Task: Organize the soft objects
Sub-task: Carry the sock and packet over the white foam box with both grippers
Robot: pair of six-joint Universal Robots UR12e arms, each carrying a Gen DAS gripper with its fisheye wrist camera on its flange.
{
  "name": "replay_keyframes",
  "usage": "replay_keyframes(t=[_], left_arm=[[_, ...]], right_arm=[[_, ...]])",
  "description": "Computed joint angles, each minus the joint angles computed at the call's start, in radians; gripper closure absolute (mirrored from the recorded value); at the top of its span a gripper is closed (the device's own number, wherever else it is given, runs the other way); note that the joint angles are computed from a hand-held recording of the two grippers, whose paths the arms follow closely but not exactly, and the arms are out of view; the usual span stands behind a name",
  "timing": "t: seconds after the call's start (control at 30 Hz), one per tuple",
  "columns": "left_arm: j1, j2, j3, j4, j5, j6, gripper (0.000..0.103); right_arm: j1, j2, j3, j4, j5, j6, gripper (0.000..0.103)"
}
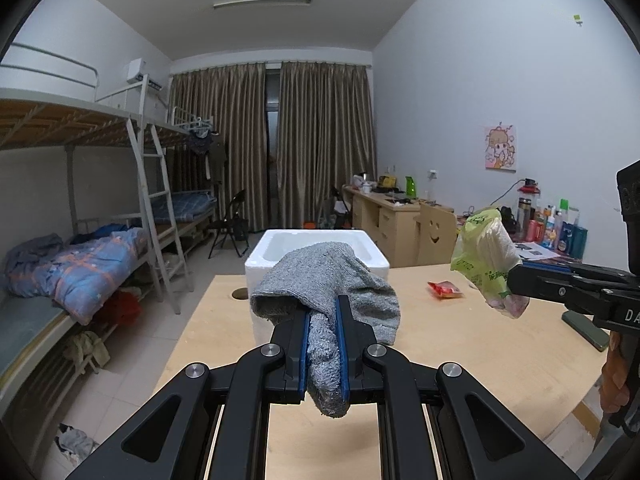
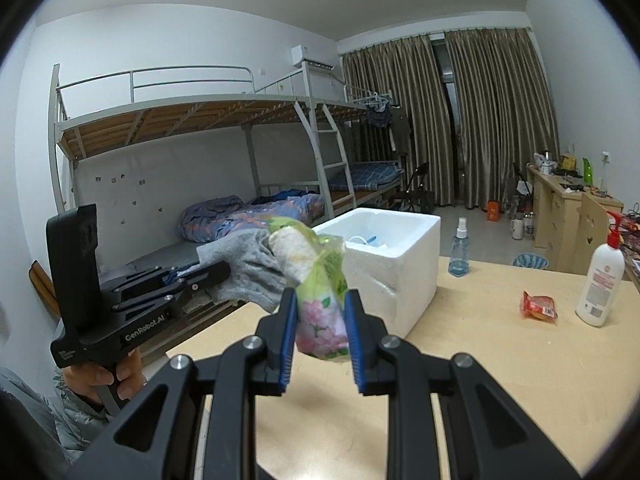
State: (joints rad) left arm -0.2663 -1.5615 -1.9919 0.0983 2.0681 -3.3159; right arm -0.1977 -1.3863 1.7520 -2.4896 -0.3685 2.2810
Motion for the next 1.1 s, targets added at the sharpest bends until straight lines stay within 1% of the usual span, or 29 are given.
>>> replay_keyframes(t=[0.2,0.33,0.4,0.5,0.73,0.8,0.87,0.97,1.1], left_arm=[[0.018,-0.007,0.016,0.001,-0.003,0.002,0.091],[0.026,-0.011,0.024,-0.01,-0.007,-0.004,0.091],[0.035,-0.011,0.03,-0.022,-0.02,-0.014,0.091],[0.039,-0.013,0.034,-0.022,-0.018,-0.009,0.091],[0.075,-0.018,0.06,-0.038,-0.049,-0.007,0.091],[0.077,-0.021,0.064,-0.037,-0.044,0.002,0.091],[0.085,-0.024,0.073,-0.042,-0.056,0.003,0.091],[0.103,-0.029,0.087,-0.056,-0.084,-0.003,0.091],[0.123,-0.04,0.107,-0.076,-0.103,-0.011,0.091]], right_arm=[[0.018,0.014,-0.033,0.027,-0.012,-0.007,0.075],[0.03,0.024,-0.054,0.039,-0.02,-0.006,0.075],[0.036,0.03,-0.066,0.05,-0.023,-0.007,0.075],[0.042,0.039,-0.084,0.064,-0.026,-0.007,0.075],[0.059,0.057,-0.126,0.1,-0.034,-0.029,0.075],[0.066,0.065,-0.14,0.102,-0.039,-0.026,0.075],[0.072,0.074,-0.155,0.098,-0.044,-0.017,0.075],[0.081,0.087,-0.18,0.115,-0.055,-0.018,0.075],[0.094,0.105,-0.217,0.124,-0.074,-0.001,0.075]])
